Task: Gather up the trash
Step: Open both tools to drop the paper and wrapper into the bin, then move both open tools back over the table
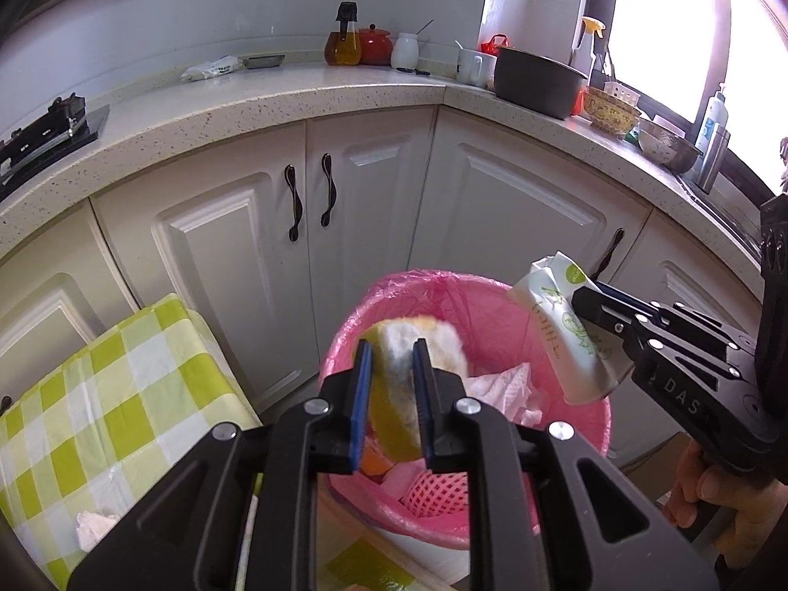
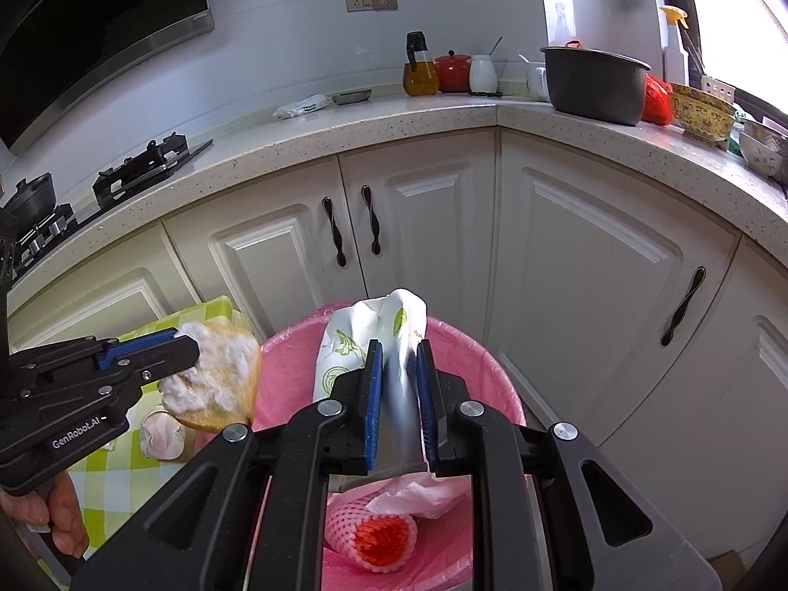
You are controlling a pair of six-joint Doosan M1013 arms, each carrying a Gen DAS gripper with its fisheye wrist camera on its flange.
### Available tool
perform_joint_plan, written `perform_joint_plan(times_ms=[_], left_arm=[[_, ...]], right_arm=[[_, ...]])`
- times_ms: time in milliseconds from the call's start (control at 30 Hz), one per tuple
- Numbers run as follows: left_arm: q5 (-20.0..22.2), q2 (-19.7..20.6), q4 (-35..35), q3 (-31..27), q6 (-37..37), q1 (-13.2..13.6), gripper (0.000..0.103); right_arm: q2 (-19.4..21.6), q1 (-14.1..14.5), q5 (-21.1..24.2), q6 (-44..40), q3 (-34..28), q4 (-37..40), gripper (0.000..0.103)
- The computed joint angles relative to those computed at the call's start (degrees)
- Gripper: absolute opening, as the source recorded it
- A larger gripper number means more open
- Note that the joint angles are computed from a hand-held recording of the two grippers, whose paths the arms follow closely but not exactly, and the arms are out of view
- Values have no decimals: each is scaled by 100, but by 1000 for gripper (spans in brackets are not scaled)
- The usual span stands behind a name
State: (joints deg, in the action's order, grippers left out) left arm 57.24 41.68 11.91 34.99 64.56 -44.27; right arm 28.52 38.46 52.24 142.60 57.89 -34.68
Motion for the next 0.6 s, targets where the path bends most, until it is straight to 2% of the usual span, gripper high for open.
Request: perform_joint_plan(times_ms=[67, 133, 233, 267, 300, 367, 600], left_arm=[[65, 47, 23, -73, -20, -2, 23], [90, 84, 0, -130, 3, 4, 36], [117, 107, 30, -176, -21, -1, 36], [105, 101, 37, -169, -38, -2, 36], [74, 78, 42, -135, -55, -1, 37], [16, 27, 53, -56, -89, 1, 37], [-219, -214, 119, 316, -156, -1, 40]], right_arm=[[-2, -7, 4, 15, -1, -3, 16], [-1, -11, 21, 20, -2, -14, 16], [7, -19, 41, 20, -6, 9, 20], [2, -16, 43, 39, 6, -16, 26], [-4, -5, 49, 80, 21, -80, 35], [-16, 7, 56, 157, 46, -168, 46], [-68, 46, 70, 313, 121, -255, 46]])
